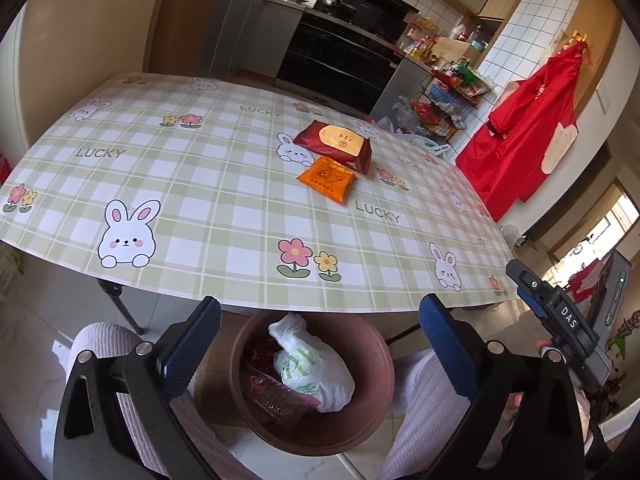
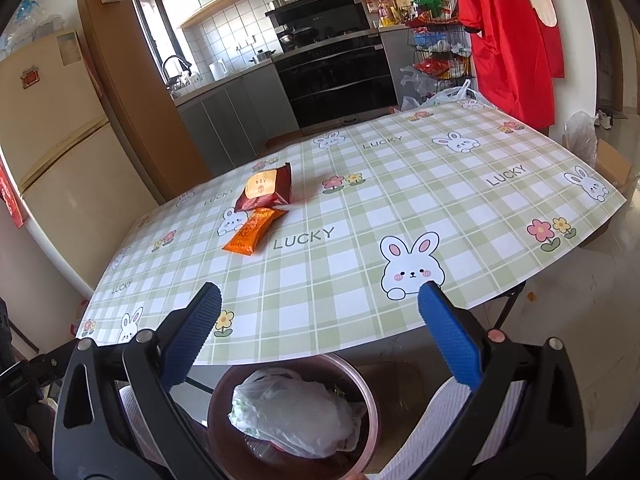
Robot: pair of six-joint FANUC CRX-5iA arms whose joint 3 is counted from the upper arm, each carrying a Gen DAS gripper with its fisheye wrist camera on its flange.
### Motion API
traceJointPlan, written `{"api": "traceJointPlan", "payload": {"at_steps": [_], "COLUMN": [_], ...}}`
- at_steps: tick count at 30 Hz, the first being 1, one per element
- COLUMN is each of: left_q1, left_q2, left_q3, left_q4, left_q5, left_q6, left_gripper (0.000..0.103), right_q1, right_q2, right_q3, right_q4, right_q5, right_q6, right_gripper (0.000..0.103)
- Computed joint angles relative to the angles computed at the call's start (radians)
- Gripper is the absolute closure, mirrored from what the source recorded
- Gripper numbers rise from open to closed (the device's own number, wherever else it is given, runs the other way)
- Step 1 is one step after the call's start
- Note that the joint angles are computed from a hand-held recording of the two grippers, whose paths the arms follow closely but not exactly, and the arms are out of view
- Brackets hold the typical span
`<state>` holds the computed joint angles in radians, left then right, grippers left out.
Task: Collect trash
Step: 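Move both open tools toward the two snack packets on the table, then grasp the orange snack packet with the left tool and lift it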
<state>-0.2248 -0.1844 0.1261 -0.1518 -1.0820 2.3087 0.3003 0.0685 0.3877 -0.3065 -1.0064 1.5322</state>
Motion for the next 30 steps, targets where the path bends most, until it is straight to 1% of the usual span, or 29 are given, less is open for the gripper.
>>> {"api": "traceJointPlan", "payload": {"at_steps": [3,8,11,18,22,24,27,30], "left_q1": [-0.001,0.011,0.025,0.070,0.091,0.106,0.128,0.150], "left_q2": [0.008,0.029,0.044,0.112,0.199,0.254,0.364,0.485], "left_q3": [0.009,0.020,0.025,0.067,0.140,0.187,0.296,0.427], "left_q4": [-0.024,-0.029,-0.022,0.000,0.031,0.062,0.109,0.139], "left_q5": [-0.018,-0.029,-0.026,-0.004,0.019,0.035,0.023,-0.023], "left_q6": [0.007,-0.013,-0.034,-0.110,-0.235,-0.329,-0.493,-0.594], "left_gripper": [0.006,0.006,0.006,0.006,0.006,0.006,0.006,0.006], "right_q1": [0.004,0.016,0.036,0.052,0.049,0.044,0.035,0.022], "right_q2": [0.005,0.040,0.069,0.180,0.265,0.313,0.397,0.455], "right_q3": [0.001,0.033,0.056,0.188,0.297,0.365,0.491,0.586], "right_q4": [0.008,0.022,0.067,0.113,0.107,0.098,0.086,0.062], "right_q5": [0.001,-0.024,-0.030,-0.064,-0.094,-0.124,-0.182,-0.220], "right_q6": [0.003,0.018,0.007,-0.017,-0.001,0.013,0.022,0.038], "right_gripper": [0.006,0.006,0.006,0.006,0.006,0.006,0.006,0.006]}}
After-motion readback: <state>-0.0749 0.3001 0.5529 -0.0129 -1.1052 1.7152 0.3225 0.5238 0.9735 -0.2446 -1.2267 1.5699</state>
